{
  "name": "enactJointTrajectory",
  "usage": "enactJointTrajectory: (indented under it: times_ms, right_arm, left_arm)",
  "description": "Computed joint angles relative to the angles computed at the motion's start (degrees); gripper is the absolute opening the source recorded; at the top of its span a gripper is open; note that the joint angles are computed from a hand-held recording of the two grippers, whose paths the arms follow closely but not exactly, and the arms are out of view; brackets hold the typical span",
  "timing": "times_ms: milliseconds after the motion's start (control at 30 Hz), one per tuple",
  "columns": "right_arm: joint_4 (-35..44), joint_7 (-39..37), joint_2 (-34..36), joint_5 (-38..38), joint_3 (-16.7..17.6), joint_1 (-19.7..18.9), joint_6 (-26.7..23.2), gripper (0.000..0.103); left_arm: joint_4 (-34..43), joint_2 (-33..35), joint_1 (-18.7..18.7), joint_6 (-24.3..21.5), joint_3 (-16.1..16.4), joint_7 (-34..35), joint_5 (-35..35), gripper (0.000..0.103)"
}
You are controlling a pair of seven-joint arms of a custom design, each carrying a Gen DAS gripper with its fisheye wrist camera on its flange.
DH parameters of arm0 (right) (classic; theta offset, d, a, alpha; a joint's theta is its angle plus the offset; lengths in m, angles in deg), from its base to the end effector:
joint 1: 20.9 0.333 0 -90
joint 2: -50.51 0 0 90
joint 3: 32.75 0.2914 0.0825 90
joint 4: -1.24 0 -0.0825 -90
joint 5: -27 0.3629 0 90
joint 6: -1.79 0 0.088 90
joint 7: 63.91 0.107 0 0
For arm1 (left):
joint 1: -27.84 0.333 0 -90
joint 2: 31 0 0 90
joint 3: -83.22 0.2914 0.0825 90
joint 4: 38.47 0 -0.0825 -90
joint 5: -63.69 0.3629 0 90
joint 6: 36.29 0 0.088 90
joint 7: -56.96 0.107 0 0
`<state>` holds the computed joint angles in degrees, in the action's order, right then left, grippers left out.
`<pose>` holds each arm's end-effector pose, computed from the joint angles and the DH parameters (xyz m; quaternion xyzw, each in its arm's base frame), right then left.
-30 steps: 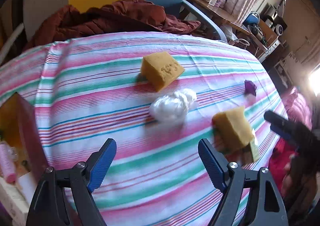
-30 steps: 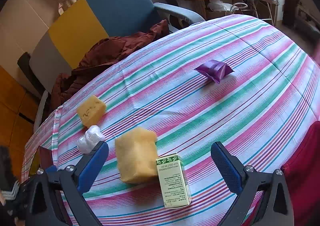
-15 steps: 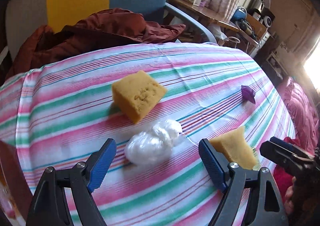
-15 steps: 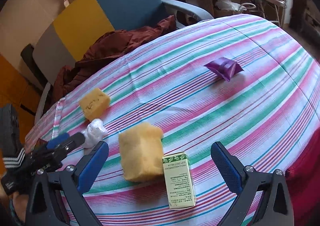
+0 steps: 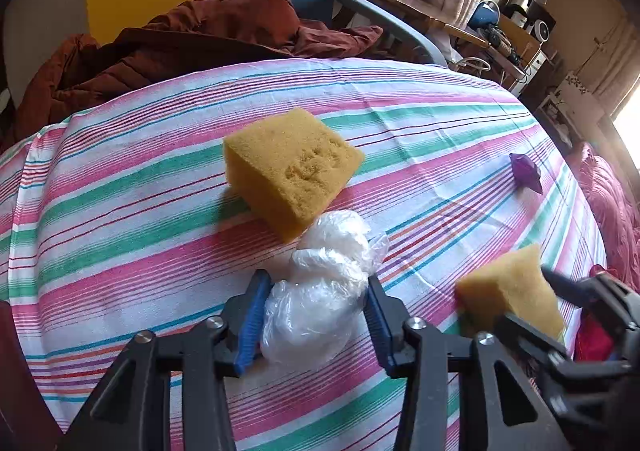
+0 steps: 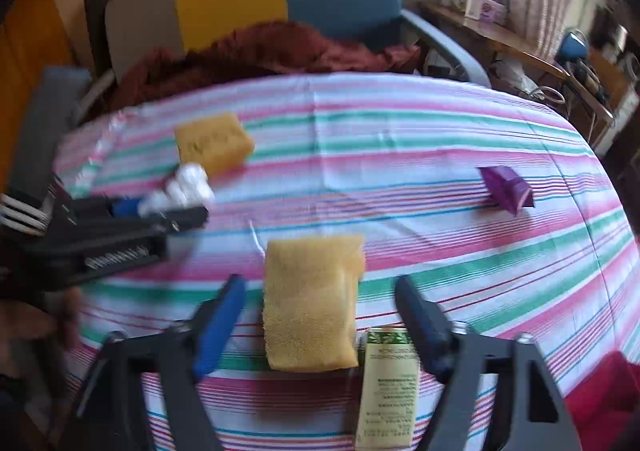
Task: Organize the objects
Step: 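Grasp the plastic-wrapped bundle with the left tool while the right tool grasps a yellow sponge, then carry the wrapped bundle and sponge over the gold tray and open both tools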
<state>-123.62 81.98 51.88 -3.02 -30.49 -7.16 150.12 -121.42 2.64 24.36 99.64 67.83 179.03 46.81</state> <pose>0.5273 0.1609 0.4064 -0.5738 0.7783 -0.2022 0.1553 0.6818 -0.1964 0.3817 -0.4333 0.8648 -0.2530 0.0184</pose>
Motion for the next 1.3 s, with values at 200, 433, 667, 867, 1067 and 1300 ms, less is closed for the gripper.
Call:
enactJointTrajectory:
  times_ms: [200, 433, 667, 867, 1067, 1300]
  right_arm:
    - [-1.8, -2.0, -1.1, 1.9, -0.1, -0.3, 4.2, 0.042]
    - [-1.5, -9.8, -0.6, 7.9, 1.0, 0.5, 8.7, 0.042]
    - [-1.2, -11.4, -0.3, 8.6, 1.2, 1.6, 9.2, 0.042]
    - [-0.4, -13.3, 0.4, 9.3, 1.6, 2.5, 9.7, 0.042]
    - [-0.3, -13.9, 0.7, 10.4, 1.8, 3.4, 10.1, 0.042]
    - [0.3, -16.6, 1.6, 14.0, 2.3, 4.5, 10.9, 0.042]
  left_arm:
    - [-6.4, -4.9, 2.4, 1.2, -0.7, 2.0, -3.1, 0.042]
    - [-18.8, -15.9, 4.2, 8.7, -0.7, 7.8, -10.2, 0.042]
    - [-29.9, -26.5, 3.8, 16.6, 2.1, 14.7, -17.5, 0.042]
    - [-36.4, -33.3, 2.8, 19.2, 6.0, 19.0, -22.3, 0.042]
    - [-41.1, -38.0, 1.6, 21.1, 9.4, 22.0, -24.7, 0.042]
    - [-44.4, -41.5, 0.8, 21.4, 12.6, 24.3, -26.9, 0.042]
